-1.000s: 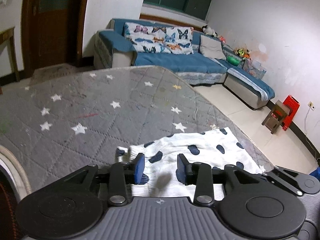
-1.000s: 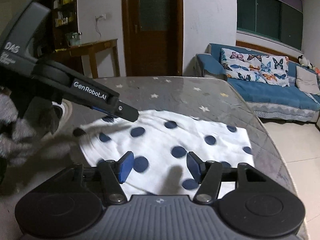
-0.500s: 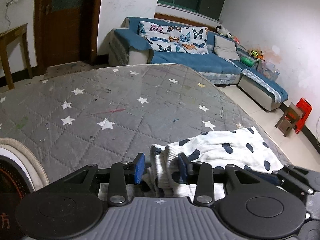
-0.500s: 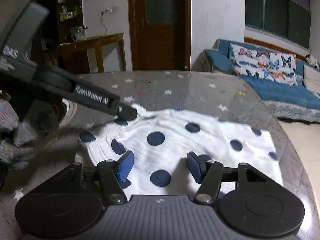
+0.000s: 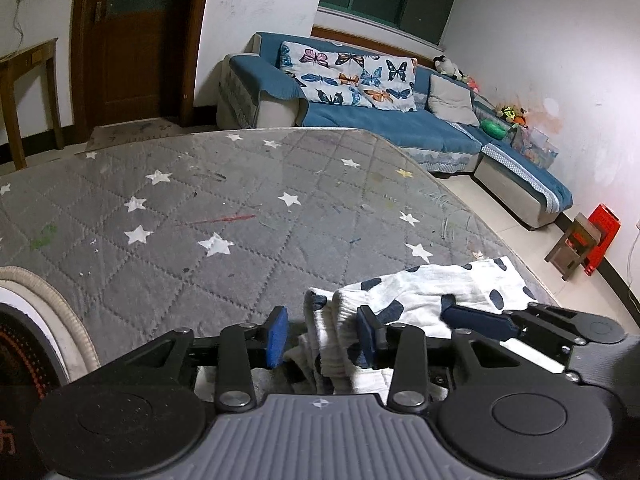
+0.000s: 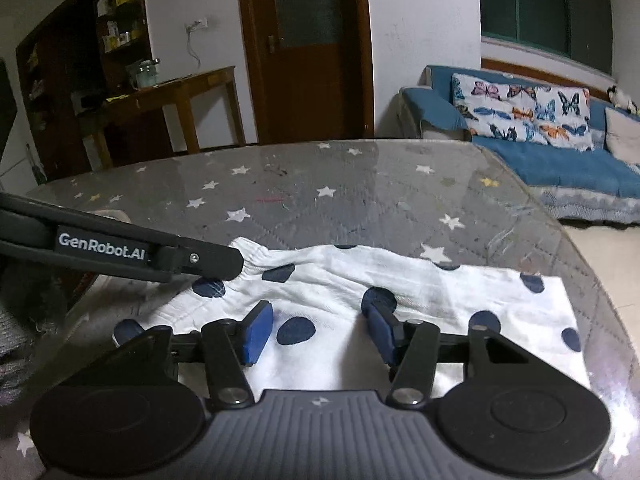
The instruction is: Fold clothes
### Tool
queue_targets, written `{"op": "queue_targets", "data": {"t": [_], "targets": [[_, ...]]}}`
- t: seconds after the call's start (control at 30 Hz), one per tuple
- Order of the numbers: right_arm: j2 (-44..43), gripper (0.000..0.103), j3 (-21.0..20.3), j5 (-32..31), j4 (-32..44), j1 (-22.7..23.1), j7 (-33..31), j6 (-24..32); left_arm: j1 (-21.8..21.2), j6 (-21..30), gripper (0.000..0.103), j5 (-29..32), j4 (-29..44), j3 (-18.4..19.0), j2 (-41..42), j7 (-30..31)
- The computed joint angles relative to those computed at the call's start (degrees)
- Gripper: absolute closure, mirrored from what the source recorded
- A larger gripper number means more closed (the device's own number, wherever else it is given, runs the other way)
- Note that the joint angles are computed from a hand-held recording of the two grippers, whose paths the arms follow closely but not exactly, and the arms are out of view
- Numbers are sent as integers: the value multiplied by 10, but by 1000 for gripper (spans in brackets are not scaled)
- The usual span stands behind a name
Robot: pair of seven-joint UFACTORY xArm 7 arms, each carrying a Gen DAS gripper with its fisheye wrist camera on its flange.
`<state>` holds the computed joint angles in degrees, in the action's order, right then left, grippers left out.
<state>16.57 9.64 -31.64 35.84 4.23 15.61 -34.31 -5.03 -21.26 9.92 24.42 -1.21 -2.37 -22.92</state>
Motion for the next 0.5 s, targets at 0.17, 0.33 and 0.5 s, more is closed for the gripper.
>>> {"op": "queue_targets", "data": {"t": [0.17, 0.33, 0.5], "targets": [[-11, 49, -12, 74, -5, 34, -44, -11, -4, -2, 56, -23, -19, -6, -24, 16], [15, 48, -4, 89, 35, 34, -35, 33, -11, 2, 50, -22, -30, 2, -40, 16], [5, 48, -6, 129, 19, 53, -73, 26, -14, 0, 42, -14, -44, 13, -56, 14]]}}
